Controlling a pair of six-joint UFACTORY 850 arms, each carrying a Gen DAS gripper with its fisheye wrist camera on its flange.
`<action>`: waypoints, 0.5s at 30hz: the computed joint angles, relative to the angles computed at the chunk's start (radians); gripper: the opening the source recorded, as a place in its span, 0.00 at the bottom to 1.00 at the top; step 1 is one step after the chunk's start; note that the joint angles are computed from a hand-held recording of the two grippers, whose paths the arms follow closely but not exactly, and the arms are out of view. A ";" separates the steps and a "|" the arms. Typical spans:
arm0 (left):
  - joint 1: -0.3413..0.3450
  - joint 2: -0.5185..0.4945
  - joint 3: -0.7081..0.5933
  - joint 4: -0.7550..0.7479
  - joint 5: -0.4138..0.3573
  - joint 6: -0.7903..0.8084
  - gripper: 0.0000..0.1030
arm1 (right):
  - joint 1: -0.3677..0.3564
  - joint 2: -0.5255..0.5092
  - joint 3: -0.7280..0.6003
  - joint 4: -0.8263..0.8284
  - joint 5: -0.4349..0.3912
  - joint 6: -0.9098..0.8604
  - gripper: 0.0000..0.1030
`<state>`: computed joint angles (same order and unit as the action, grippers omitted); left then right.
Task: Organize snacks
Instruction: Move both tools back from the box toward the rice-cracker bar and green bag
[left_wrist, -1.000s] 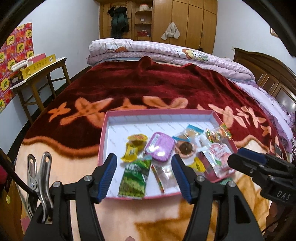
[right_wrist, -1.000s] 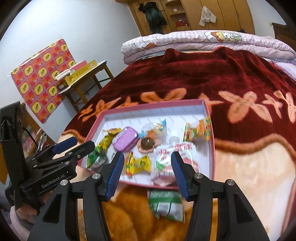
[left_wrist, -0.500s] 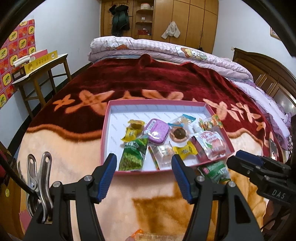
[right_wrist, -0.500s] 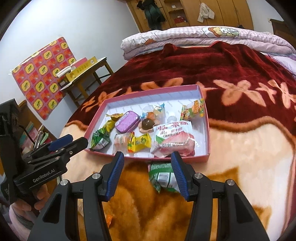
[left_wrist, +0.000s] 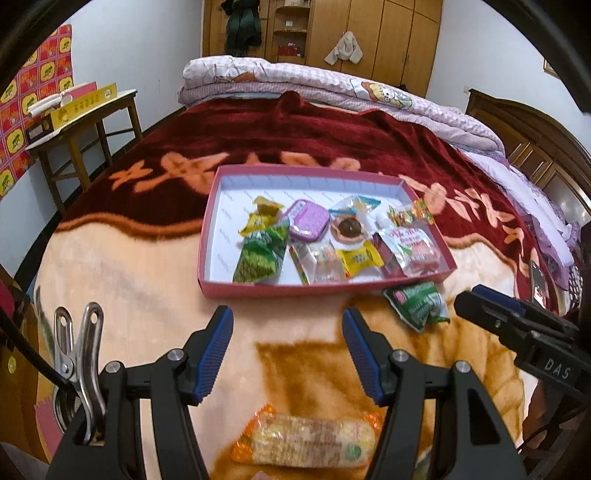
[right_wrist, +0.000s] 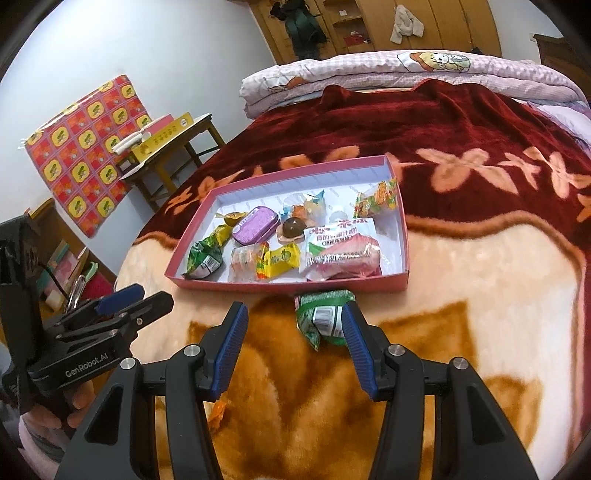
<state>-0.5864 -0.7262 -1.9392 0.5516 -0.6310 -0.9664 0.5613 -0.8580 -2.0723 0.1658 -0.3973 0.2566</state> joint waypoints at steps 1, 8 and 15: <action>-0.002 0.004 0.007 -0.005 -0.002 0.001 0.63 | 0.001 0.008 0.013 -0.003 0.003 0.003 0.52; -0.014 0.028 0.047 -0.014 -0.026 -0.004 0.63 | 0.001 0.036 0.062 0.008 0.017 -0.005 0.52; -0.021 0.063 0.099 -0.061 -0.038 0.024 0.63 | 0.005 0.073 0.131 0.041 0.046 -0.036 0.52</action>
<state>-0.6078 -0.6635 -1.8404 0.4905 -0.6694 -0.9426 0.5665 -0.7846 -1.9416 0.2070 -0.3509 0.2206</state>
